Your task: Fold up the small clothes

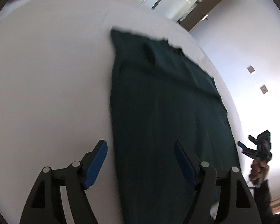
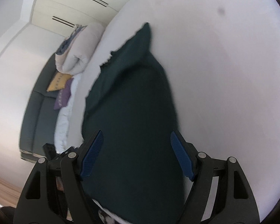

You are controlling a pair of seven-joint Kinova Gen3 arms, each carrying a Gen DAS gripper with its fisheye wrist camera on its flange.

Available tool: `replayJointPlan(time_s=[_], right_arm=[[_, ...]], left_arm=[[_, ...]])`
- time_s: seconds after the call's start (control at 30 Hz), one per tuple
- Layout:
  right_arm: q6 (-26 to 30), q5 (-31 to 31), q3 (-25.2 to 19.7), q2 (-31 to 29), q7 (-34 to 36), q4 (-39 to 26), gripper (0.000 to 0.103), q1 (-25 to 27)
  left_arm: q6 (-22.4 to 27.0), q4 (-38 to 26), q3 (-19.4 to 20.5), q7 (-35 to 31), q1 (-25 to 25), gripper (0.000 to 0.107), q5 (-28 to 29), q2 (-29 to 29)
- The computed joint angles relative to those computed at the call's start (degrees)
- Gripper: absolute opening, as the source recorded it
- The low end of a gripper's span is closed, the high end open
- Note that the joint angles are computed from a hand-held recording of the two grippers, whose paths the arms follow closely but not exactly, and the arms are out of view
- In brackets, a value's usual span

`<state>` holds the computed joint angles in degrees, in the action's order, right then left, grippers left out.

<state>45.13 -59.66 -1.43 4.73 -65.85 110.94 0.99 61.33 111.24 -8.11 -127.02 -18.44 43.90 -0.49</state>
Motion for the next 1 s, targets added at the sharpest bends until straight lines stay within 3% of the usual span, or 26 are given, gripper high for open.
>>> replayJointPlan(time_s=[0.17,0.33,0.4,0.57,0.77,0.93,0.97,1.0], right_arm=[[2.1,-0.1,2.6,-7.2,1.5,10.2,0.074,0.9],[3.0,1.4,4.0,-11.9,1.1,14.3,0.074,-1.2],[3.8,2.6,4.8,-13.1,0.4,15.0,0.074,-1.9],[5.6,4.1,6.0,-14.9,-0.8,16.0,0.074,-3.2],[8.6,5.1,8.1,-15.3,-1.4,15.8,0.072,-2.5],[7.0,6.8,5.9,-13.4,-5.3,13.0,0.072,-2.9],[6.9,7.4,5.9,-13.1,-6.6,12.8,0.071,-3.1],[6.3,7.6,5.2,-12.1,-7.7,11.7,0.07,-3.6]], left_arm=[[3.5,9.4,-4.4,-4.5,-1.7,0.076,-0.6,-7.5],[8.6,11.1,-7.6,-7.3,-3.2,0.07,1.6,-6.6],[10.6,10.6,-7.5,-6.7,-4.0,0.061,1.2,-5.6],[14.3,8.5,-5.8,-2.7,-5.5,0.051,1.0,-2.1],[17.1,6.6,-3.7,0.8,-6.7,0.051,1.1,0.7],[16.5,6.6,-3.0,1.5,-6.2,0.048,-0.4,-0.4],[16.0,6.5,-2.8,1.7,-5.9,0.043,-0.9,-0.8],[15.6,6.5,-2.8,1.8,-5.7,0.027,-1.5,-1.0]])
